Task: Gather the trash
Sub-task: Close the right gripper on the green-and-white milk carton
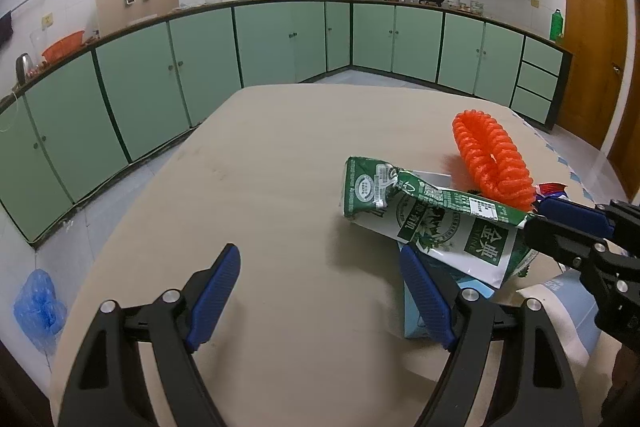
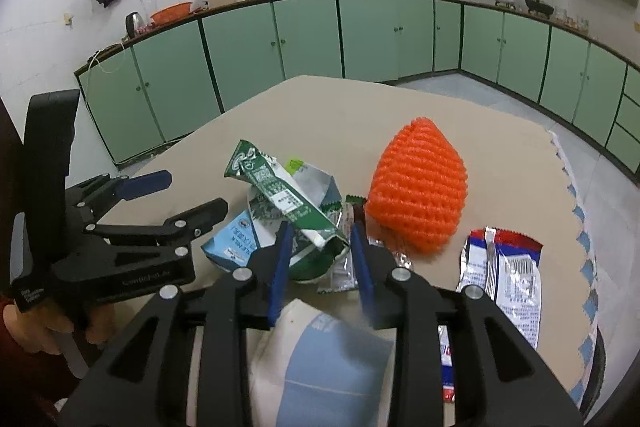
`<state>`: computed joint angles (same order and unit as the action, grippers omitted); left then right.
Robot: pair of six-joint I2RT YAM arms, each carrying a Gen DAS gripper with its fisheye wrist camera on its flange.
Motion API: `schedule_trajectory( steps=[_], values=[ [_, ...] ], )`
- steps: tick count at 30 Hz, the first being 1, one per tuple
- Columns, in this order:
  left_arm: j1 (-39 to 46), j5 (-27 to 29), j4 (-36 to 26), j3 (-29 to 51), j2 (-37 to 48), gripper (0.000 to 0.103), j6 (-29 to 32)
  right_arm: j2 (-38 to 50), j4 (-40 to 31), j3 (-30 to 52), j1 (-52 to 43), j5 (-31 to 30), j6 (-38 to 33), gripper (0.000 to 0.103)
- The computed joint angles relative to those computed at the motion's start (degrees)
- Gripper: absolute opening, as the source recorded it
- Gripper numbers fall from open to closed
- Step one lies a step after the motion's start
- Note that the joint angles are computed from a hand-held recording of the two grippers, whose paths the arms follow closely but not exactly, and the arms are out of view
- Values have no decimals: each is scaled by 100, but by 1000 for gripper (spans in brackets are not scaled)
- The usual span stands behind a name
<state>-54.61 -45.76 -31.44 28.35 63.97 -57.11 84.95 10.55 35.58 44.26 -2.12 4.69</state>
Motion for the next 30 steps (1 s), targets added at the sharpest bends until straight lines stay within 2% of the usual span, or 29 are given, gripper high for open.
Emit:
schedule_trajectory(
  steps=[4,6,10,12,14,19,21,30],
  values=[
    [-20,-2,11,15,51,81,-42,155,36,80,9,23,-60,29],
    [-44,-6,9,28,86,81,-85,205,59,89,-32,-23,-80,22],
    [-32,8,-13,21,43,81,-85,159,95,44,-67,-170,-130,18],
    [-22,5,-25,25,26,81,-78,78,107,5,-72,-215,-141,9],
    [-52,-22,-77,48,26,81,-133,7,88,-8,-76,-201,-100,8],
    [-106,-78,-224,124,7,81,-221,-8,-121,62,-73,-218,-169,8],
    [-143,-93,-283,149,22,81,-290,33,-208,112,-54,-181,-172,11],
    [-150,-76,-281,145,36,81,-304,263,-436,318,-224,-615,-98,16]
  ],
)
